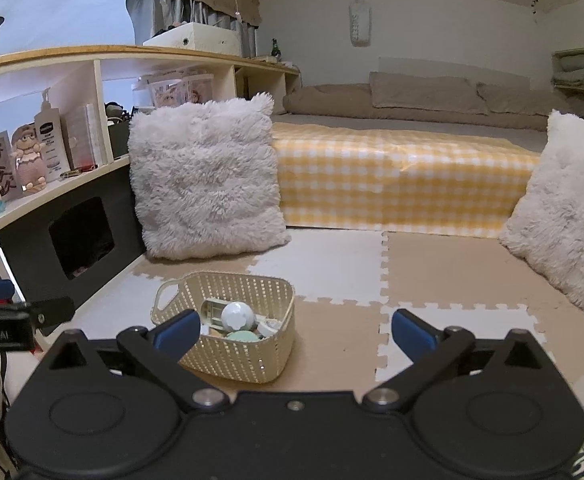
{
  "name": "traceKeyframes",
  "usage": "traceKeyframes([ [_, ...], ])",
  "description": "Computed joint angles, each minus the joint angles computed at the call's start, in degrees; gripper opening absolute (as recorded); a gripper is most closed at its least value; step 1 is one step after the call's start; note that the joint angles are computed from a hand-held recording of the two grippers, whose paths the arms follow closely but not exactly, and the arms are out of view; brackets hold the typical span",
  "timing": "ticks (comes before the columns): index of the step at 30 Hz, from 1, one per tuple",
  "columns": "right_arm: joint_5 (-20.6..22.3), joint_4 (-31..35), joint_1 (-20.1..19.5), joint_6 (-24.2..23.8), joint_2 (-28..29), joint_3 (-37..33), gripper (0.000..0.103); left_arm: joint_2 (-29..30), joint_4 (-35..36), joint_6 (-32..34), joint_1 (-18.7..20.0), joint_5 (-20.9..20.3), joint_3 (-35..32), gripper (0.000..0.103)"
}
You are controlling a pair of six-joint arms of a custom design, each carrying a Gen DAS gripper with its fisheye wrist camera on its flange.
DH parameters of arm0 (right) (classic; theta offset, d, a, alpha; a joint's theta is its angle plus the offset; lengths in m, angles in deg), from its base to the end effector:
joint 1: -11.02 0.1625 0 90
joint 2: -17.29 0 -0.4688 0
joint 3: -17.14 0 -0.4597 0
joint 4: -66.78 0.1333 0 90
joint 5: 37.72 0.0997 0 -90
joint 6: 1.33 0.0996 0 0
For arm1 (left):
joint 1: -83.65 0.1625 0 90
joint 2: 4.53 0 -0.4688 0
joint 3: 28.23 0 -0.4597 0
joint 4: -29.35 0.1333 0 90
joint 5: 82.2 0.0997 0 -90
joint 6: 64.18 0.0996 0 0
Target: Organize rigid objects
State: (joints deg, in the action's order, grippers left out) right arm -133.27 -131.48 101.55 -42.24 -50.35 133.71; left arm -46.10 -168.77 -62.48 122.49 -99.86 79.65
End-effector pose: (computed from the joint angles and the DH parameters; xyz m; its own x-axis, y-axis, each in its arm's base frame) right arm 0.1294 -0.6153 0.2847 -0.7497 -0.2781 0.6006 -0.6558 0.4339 -0.6177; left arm -0.3475 -0.5728 0.0965 -0.6675 -0.1482 -0.7297 0.6006 0.4721 -0.6453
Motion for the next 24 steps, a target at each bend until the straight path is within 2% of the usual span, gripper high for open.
traceKeyframes([
  [24, 0.0, -1.4, -0.3, -1.1, 0.3, 0.2, 0.103, 0.1, -0.6, 0.0, 0.1, 0.1, 0.1, 0.103],
])
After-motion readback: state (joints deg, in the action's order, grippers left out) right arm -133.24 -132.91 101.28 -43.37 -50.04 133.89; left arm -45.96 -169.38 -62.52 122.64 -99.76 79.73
